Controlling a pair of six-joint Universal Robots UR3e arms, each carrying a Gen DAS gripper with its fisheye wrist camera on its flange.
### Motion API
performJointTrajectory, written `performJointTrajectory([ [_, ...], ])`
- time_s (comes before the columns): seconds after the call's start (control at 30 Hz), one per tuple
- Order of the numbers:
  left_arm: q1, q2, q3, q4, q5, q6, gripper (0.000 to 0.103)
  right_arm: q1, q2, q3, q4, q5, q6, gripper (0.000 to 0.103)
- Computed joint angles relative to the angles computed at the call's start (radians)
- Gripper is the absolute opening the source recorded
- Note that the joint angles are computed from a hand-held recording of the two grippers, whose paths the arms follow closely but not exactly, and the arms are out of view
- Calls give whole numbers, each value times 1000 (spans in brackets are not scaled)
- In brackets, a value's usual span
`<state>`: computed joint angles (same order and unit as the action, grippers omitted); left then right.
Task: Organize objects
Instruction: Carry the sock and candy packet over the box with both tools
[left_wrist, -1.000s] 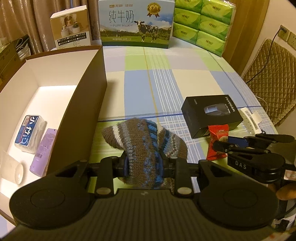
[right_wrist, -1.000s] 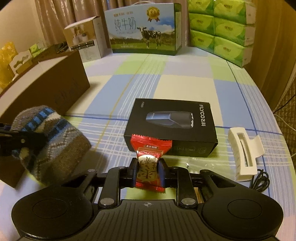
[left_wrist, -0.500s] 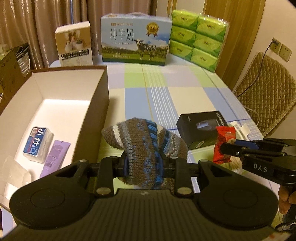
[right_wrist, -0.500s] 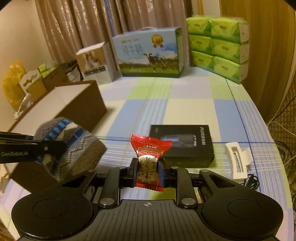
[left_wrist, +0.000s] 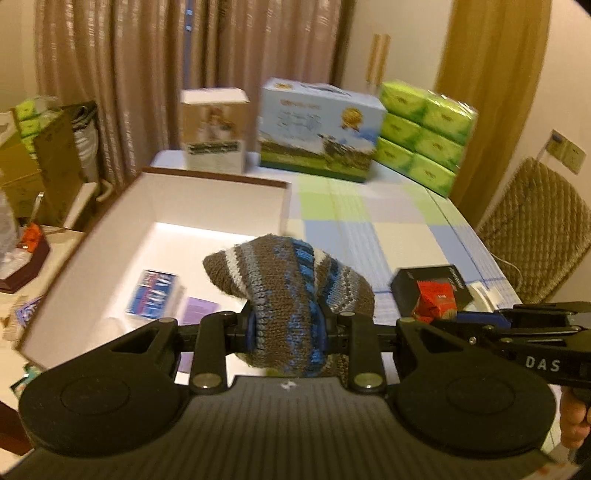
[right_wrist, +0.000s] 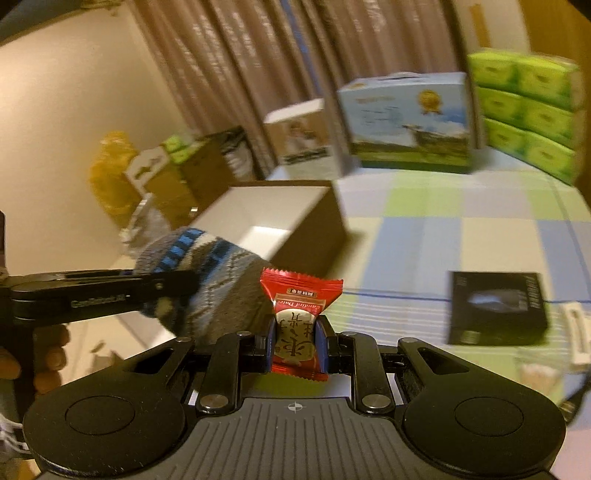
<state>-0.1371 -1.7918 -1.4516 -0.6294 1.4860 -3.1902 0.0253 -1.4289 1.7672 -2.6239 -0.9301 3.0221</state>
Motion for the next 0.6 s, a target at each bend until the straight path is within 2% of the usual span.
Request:
performJointTrajectory([
  [0.27, 164, 106, -93, -2, -54, 86, 25, 176, 177, -206, -42, -40, 115, 19],
  [0.6, 327, 109, -107, -29, -146, 234, 25, 329, 406, -476, -25, -178, 230, 20],
])
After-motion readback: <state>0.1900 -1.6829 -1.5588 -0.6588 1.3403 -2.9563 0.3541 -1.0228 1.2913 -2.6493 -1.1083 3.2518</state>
